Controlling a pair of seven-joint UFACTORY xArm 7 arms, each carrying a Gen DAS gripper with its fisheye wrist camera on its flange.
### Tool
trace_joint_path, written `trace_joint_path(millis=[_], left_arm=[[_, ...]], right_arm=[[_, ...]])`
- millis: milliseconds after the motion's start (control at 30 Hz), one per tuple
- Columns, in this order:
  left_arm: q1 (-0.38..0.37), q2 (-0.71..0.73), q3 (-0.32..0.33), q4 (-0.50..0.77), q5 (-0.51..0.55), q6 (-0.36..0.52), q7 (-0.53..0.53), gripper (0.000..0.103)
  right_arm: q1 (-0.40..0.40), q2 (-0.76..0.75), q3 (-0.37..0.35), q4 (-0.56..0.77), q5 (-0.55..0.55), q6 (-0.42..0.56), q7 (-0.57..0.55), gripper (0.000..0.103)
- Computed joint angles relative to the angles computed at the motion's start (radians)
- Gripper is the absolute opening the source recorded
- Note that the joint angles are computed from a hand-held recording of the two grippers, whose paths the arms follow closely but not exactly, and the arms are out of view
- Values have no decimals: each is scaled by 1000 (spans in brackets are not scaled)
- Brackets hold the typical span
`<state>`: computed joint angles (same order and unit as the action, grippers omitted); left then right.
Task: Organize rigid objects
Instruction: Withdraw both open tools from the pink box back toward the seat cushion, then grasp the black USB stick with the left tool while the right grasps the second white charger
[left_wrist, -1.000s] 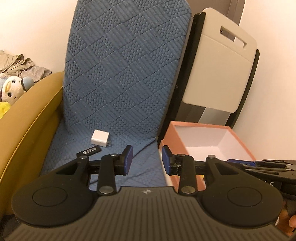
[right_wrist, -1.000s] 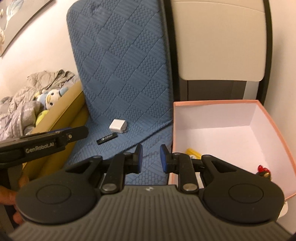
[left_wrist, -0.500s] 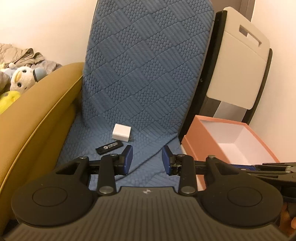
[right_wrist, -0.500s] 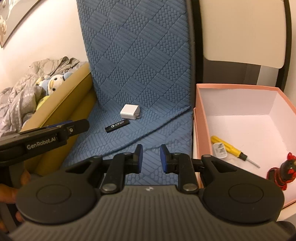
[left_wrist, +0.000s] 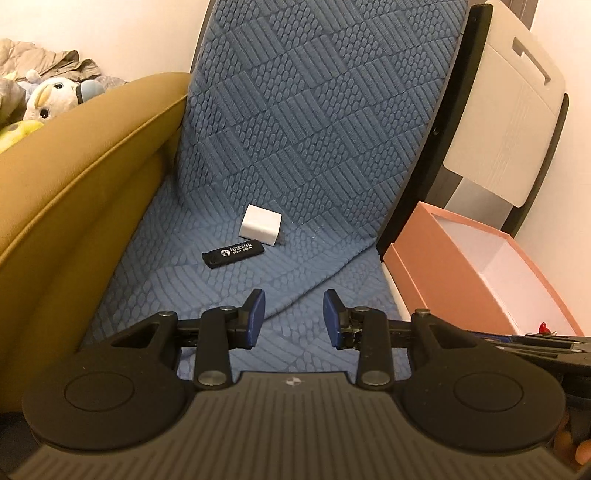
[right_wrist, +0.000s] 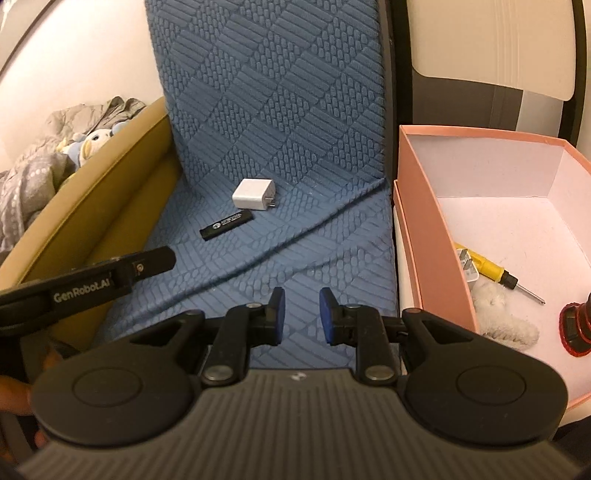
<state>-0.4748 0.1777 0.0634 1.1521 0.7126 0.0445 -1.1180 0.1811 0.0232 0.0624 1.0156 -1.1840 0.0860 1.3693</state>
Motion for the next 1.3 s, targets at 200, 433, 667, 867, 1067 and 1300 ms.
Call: trace_joint_path(millis=[200, 433, 667, 867, 1067, 1300], left_arm=[[31, 88, -40, 75, -134, -3, 185, 46], [124, 166, -124, 136, -366, 37, 376, 46], [149, 251, -135, 237, -523, 87, 487, 46], [146, 360, -125, 402, -599, 186, 574, 49], [160, 486, -123, 614, -646, 349, 630, 50], [175, 619, -123, 828, -698, 502, 658, 50]], right_arm=[[10, 86, -43, 95, -148, -29, 123, 25], [23, 212, -103, 219, -93, -113, 66, 25], [-195, 333, 169, 308, 321, -105, -434, 25], [-345, 484, 408, 454, 530, -8, -745, 31], [-318, 663, 467, 691, 629, 107, -952, 32], [-235, 870, 497, 1016, 748, 247, -1151, 37]])
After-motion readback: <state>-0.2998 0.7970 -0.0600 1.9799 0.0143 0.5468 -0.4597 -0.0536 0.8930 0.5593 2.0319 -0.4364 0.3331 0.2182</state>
